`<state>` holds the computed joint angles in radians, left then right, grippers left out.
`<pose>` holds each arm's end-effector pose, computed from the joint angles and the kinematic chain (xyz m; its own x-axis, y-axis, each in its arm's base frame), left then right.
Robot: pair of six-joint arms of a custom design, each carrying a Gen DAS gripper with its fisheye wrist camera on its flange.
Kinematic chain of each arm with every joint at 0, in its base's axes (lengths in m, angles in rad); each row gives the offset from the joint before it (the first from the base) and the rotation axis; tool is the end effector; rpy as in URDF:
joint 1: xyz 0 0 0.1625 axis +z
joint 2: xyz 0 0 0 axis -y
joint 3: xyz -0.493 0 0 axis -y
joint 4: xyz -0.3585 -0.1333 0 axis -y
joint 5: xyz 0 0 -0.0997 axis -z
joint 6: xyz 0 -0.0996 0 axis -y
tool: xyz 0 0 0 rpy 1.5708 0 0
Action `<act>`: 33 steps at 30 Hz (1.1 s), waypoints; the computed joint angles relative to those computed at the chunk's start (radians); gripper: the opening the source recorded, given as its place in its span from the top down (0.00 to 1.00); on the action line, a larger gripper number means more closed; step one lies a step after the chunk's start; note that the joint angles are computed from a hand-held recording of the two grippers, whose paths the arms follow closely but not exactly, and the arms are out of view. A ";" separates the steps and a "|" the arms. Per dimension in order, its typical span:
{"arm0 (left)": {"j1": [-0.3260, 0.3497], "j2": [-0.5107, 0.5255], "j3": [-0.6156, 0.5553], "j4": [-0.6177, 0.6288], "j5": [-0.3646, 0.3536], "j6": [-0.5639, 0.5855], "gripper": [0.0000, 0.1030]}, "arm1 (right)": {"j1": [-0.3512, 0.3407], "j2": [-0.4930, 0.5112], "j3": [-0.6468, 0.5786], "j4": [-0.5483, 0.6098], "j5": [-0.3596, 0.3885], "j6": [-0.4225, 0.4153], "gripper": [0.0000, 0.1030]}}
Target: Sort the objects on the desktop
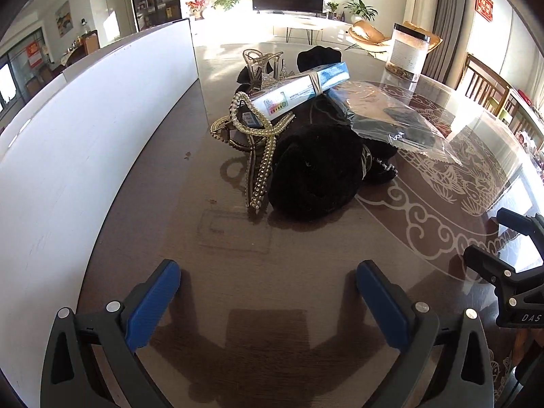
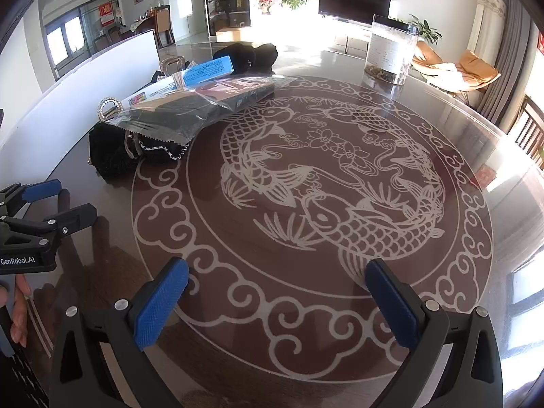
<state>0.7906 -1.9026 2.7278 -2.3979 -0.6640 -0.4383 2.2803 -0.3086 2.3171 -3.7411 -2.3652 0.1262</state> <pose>0.0222 -0.2786 0.3040 -0.6961 0.0899 -0.7123 0.4506 0.8271 -0.3360 0.3257 -0.2837 -0.0653 -0.6826 -0.2721 0.6783 -0.5615 0.7893 -0.2484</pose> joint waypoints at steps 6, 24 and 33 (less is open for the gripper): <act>-0.001 -0.001 -0.002 0.004 0.000 -0.002 0.00 | 0.000 -0.001 0.001 0.000 0.001 -0.001 0.00; 0.020 0.009 -0.001 -0.041 -0.004 0.049 0.00 | -0.001 -0.002 0.004 -0.005 0.005 -0.005 0.00; 0.059 0.057 0.014 -0.189 -0.011 0.159 0.00 | 0.006 0.015 0.010 -0.031 -0.010 0.012 0.00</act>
